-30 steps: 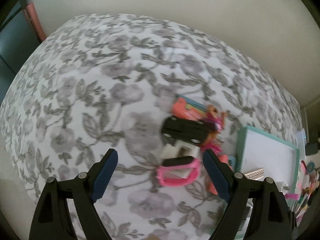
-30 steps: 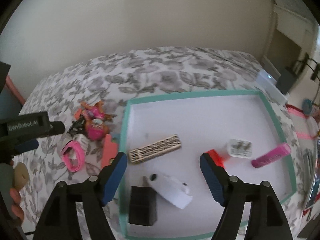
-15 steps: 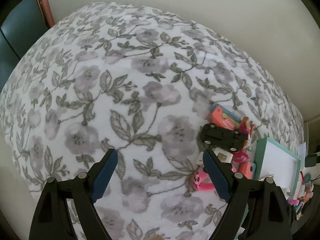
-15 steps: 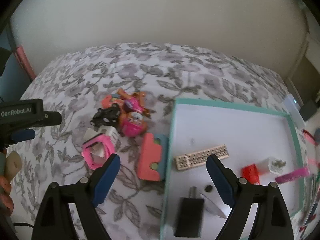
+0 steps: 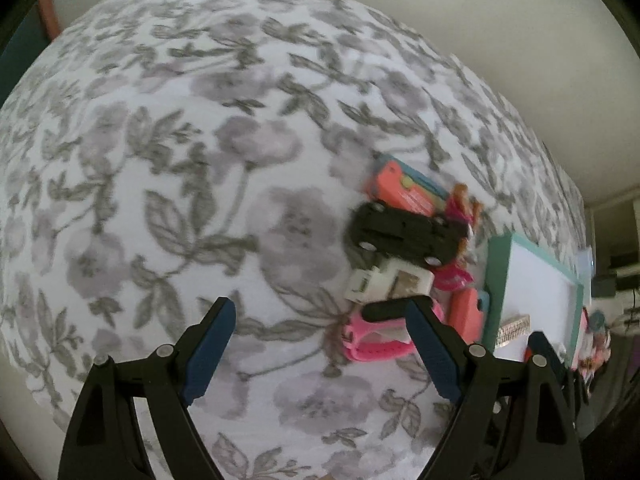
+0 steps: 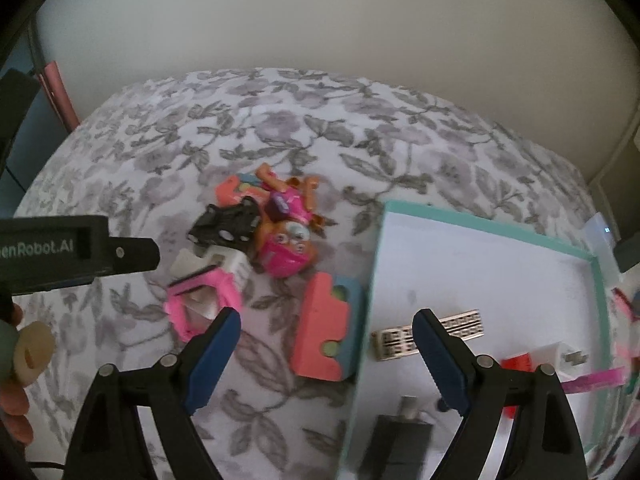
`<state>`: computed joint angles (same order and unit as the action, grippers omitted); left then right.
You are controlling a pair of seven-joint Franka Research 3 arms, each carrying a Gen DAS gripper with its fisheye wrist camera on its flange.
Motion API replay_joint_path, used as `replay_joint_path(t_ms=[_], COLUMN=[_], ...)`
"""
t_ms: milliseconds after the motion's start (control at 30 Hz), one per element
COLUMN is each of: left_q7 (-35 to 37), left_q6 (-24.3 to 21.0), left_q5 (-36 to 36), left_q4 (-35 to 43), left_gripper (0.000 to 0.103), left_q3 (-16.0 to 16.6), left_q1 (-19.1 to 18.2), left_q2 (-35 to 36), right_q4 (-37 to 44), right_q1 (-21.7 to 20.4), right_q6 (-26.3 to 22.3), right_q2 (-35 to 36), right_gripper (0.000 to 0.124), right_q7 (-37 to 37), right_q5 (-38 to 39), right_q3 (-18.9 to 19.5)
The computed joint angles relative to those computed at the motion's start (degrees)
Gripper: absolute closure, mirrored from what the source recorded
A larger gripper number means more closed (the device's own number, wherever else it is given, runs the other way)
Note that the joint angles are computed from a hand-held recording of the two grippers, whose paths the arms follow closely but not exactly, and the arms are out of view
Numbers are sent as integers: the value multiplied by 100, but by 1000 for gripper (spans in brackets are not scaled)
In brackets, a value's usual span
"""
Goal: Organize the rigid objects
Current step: 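Move the left tool to the pink watch band while the right tool withdraws from the tray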
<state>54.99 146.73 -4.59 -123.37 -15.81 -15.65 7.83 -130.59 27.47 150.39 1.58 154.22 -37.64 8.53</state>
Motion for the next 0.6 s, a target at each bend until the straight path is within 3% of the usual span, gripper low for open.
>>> replay_joint_path(t_ms=[300, 600], left_q7=[481, -59], left_q6=[9, -130], left_q5=[-653, 12], left_q4=[343, 758], left_gripper=[16, 16], left_q3=[-220, -148], left_q1=[10, -219], left_q2=[390, 818], right_q4=[-342, -597], right_q1=[-226, -469], right_q6=[-267, -194], right_q2=[-384, -569], right_gripper=[34, 34], right_q7=[505, 723], right_q5=[-202, -16], right_q3=[53, 132])
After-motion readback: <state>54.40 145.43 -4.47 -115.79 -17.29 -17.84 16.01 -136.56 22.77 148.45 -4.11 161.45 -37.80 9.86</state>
